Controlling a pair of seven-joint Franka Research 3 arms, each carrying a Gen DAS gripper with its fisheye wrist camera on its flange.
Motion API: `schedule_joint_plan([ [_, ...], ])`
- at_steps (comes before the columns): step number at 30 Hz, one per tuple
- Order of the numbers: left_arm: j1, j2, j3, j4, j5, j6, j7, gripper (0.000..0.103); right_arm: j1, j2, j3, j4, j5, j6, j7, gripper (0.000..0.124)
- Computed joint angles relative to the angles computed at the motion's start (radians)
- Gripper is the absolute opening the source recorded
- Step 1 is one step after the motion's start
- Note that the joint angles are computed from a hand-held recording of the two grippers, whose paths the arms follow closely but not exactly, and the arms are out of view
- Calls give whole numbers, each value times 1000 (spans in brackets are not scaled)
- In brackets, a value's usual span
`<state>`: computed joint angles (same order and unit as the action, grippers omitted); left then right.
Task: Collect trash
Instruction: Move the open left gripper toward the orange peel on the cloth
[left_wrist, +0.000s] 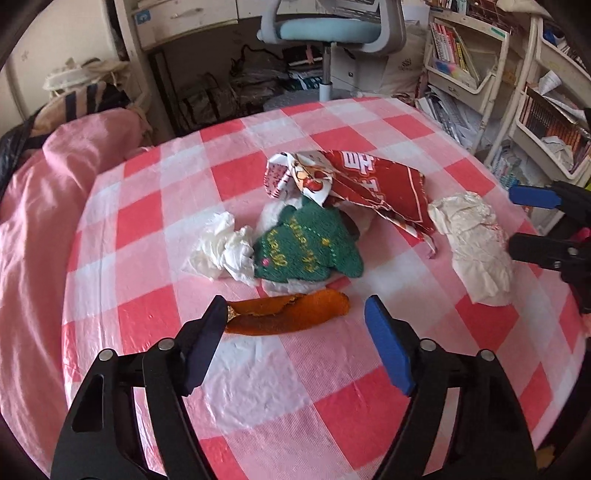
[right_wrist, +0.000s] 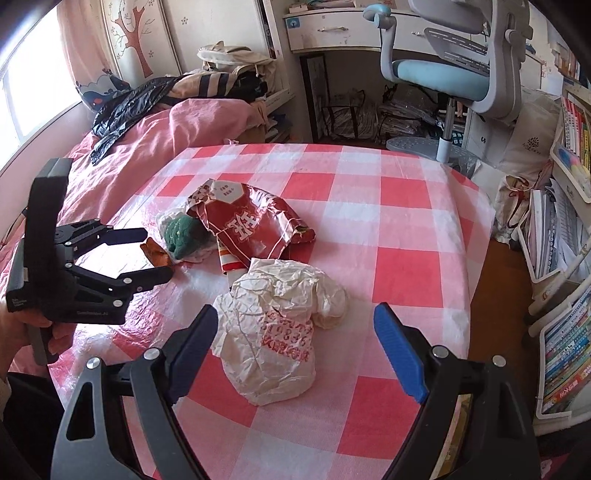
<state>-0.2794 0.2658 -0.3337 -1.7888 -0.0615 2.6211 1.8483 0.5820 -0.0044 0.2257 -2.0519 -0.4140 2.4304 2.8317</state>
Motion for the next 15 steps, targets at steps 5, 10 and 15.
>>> schedule_joint_plan([
  [5, 46, -42, -34, -30, -159, -33, 127, 72, 8, 32, -4, 29, 26, -2, -35, 83],
  [10, 14, -47, -7, -39, -122, -46, 126, 63, 24, 52, -10, 54, 26, -34, -68, 83],
  [15, -17, -43, 36, -57, -6, 128, -10, 65, 27, 54, -18, 51, 27, -29, -62, 83],
])
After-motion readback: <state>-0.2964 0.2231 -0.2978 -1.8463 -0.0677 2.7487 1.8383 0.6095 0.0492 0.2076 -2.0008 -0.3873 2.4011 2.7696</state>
